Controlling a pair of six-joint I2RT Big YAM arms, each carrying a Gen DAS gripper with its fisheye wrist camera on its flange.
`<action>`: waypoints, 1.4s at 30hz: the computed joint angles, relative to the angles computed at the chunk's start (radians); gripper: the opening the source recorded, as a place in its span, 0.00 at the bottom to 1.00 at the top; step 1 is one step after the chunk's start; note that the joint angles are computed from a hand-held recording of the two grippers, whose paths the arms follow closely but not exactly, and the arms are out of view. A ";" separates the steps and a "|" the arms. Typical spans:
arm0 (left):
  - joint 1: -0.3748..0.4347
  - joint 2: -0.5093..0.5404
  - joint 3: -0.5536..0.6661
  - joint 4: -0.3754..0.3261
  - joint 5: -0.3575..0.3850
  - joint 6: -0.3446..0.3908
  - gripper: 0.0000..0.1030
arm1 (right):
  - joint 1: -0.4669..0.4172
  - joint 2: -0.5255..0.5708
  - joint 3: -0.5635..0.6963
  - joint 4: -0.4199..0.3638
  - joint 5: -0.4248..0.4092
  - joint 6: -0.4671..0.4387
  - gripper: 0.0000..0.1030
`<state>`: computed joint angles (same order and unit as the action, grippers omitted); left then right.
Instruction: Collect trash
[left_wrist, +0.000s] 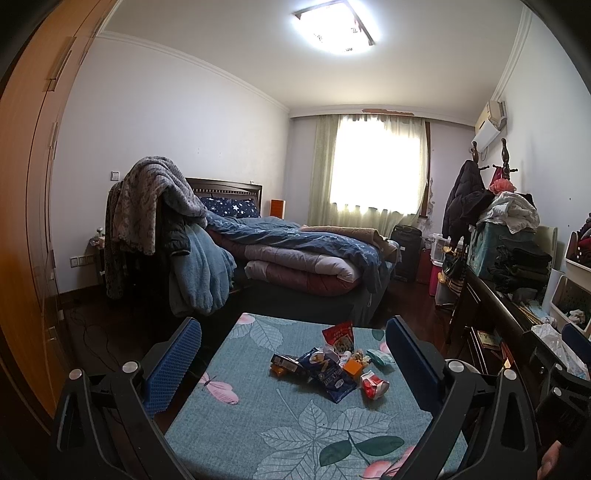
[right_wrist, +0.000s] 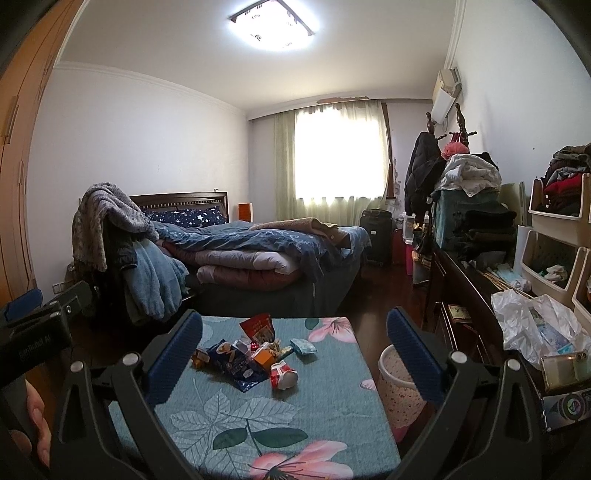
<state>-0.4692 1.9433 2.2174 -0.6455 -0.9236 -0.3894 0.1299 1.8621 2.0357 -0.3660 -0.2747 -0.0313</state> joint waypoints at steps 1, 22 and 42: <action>0.000 0.000 -0.001 0.000 0.000 0.000 0.97 | 0.000 0.000 -0.001 0.000 0.000 0.000 0.97; -0.004 0.019 -0.022 0.026 -0.009 -0.015 0.97 | 0.001 -0.003 -0.015 -0.001 -0.009 -0.006 0.97; 0.003 0.028 -0.010 -0.004 -0.002 -0.038 0.97 | 0.005 0.045 0.054 -0.042 -0.018 -0.007 0.97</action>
